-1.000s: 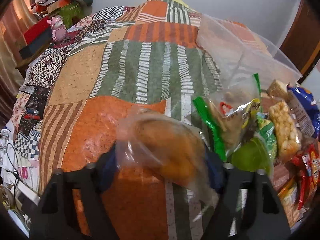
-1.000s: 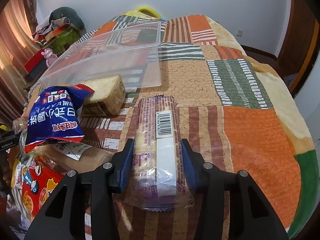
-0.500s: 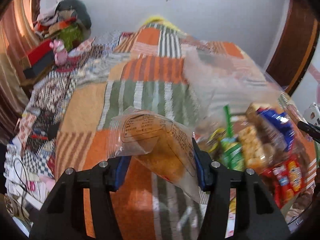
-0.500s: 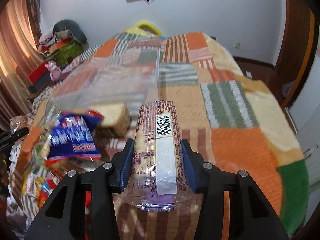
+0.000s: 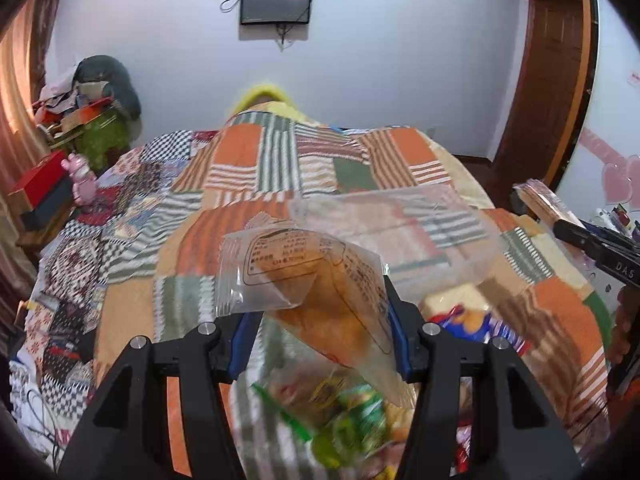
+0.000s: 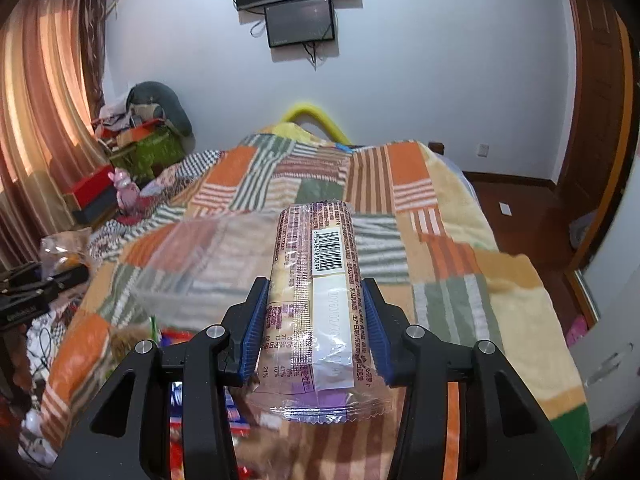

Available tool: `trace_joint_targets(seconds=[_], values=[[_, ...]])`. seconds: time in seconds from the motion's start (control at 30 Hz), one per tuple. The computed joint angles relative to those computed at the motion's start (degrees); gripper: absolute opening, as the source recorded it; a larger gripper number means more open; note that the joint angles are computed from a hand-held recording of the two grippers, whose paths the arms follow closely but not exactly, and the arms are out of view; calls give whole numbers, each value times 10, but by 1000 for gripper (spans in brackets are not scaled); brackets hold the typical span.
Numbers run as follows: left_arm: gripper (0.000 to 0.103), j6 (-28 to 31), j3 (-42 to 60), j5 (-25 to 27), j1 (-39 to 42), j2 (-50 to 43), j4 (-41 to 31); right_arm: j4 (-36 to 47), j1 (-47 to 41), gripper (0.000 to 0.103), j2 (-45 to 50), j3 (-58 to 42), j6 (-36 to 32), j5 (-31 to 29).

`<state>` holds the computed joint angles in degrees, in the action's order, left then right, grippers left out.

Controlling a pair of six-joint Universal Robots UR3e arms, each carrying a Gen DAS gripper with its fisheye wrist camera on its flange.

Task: Organize snacks
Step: 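Lower pastry bag into clear box with left tool while right tool lowers bread roll in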

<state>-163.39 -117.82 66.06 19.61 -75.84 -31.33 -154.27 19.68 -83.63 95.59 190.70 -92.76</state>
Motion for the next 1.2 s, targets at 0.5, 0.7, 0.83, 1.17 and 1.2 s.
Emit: trace_joint_targets(seconds=[0.5,0.7,0.83,1.17,1.2], values=[[55,-58,217,81,-130,-258,33,23,1,42,169,-178,-12,20],[55,-57,289,106,-156,-330,8,65,2,42,231,-254,-26,27],[55,-58,339,118,-170,-372,-25,99,1,42,261,-294,-34,31],[57,-42,385,132,-188,-418,-46,160,1,42,306,-352,-49,29],[57,-42,386,134,-189,-419,-45,162,1,42,306,-351,-51,30]])
